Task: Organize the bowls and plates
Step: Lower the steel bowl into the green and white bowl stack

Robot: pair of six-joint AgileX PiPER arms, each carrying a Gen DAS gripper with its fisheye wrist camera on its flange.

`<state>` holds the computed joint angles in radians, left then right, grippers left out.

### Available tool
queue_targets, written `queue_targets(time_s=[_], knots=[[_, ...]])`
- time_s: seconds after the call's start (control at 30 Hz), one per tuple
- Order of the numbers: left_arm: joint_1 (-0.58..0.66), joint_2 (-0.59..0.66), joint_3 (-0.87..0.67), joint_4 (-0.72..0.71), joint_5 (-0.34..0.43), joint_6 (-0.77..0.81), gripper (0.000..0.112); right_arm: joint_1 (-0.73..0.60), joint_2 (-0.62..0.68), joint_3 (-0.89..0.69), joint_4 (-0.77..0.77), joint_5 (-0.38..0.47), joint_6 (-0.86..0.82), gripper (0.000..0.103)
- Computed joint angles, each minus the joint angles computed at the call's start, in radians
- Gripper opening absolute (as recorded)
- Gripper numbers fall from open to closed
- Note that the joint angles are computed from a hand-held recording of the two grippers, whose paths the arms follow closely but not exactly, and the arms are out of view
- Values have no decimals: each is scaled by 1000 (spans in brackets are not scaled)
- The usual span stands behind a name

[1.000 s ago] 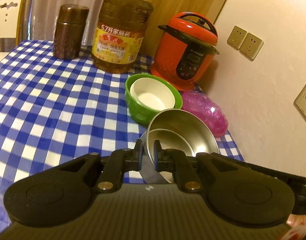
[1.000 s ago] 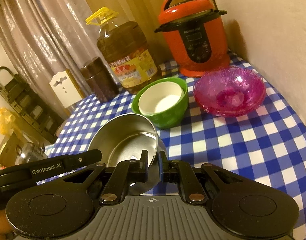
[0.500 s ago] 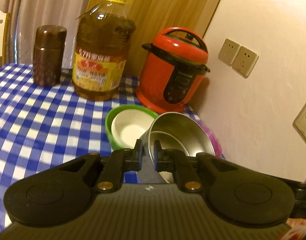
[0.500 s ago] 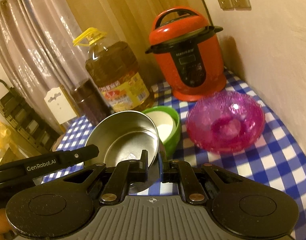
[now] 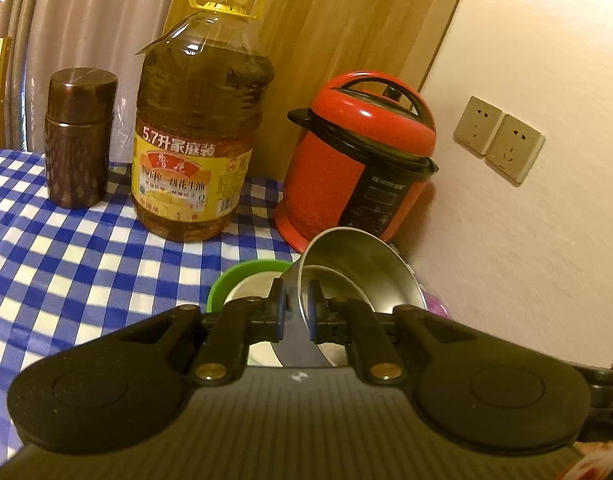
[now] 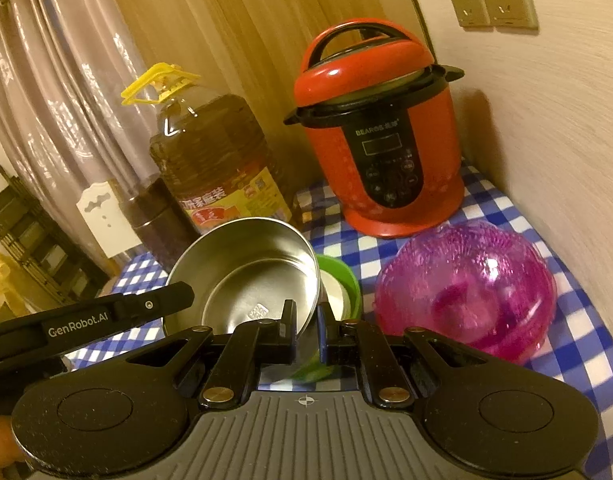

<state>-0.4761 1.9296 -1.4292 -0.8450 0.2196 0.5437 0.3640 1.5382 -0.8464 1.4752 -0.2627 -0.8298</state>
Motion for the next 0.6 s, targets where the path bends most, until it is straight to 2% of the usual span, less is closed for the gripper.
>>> queue_targets(time_s=[0.17, 0.6], knots=[[28, 69, -86, -117, 27, 107, 9, -45, 72, -67, -10, 35, -28, 10], [51, 202, -195, -7, 64, -17, 9, -100, 220, -181, 112, 95, -216, 10]])
